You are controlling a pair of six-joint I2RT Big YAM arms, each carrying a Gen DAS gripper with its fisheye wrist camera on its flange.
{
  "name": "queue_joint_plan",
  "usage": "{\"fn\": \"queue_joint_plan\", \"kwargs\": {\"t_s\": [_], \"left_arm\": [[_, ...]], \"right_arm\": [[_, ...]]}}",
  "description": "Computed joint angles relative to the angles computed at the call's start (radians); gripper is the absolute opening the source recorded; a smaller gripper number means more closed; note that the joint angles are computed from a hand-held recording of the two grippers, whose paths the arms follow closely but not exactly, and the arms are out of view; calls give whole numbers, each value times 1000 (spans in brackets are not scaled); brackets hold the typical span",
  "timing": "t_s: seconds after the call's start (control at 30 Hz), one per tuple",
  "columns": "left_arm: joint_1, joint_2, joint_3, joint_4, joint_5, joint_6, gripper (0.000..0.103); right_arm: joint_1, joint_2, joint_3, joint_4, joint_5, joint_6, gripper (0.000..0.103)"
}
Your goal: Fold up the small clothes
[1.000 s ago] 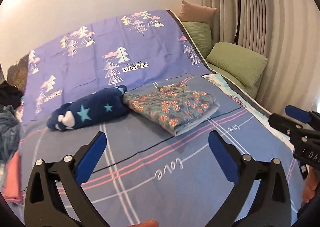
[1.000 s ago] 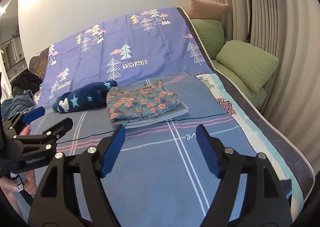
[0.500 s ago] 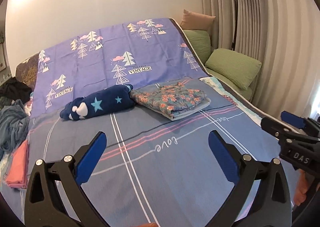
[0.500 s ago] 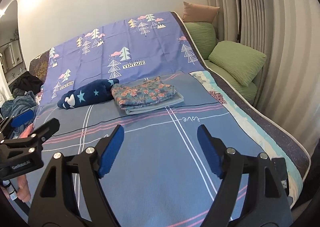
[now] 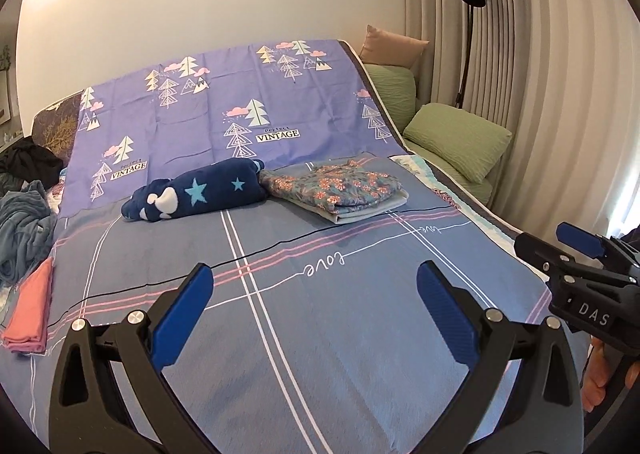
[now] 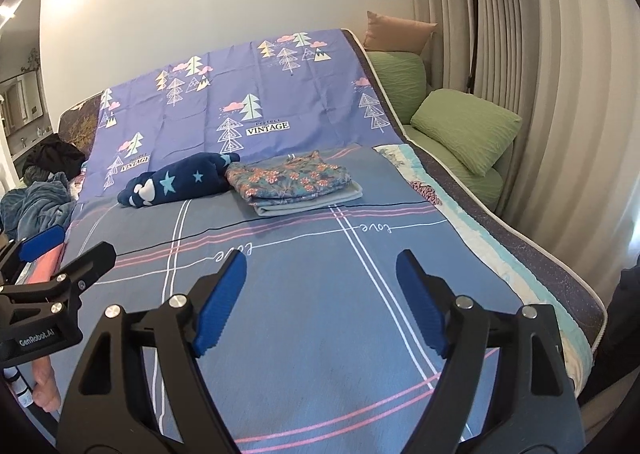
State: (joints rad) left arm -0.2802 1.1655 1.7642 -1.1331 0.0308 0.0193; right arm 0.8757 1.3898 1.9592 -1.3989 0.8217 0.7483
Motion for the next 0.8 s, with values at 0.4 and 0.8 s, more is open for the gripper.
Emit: {"fn": "queue_joint_plan", "kwargs": {"t_s": [0.4,0.8], "left_arm": [[15,-17,-13,-2,3,-4,102],[3,-14,-25,-11,-20,19,102]], "right_arm": [[31,9,12,-15,24,7,79],[20,18,10,-19,8,8,79]]}}
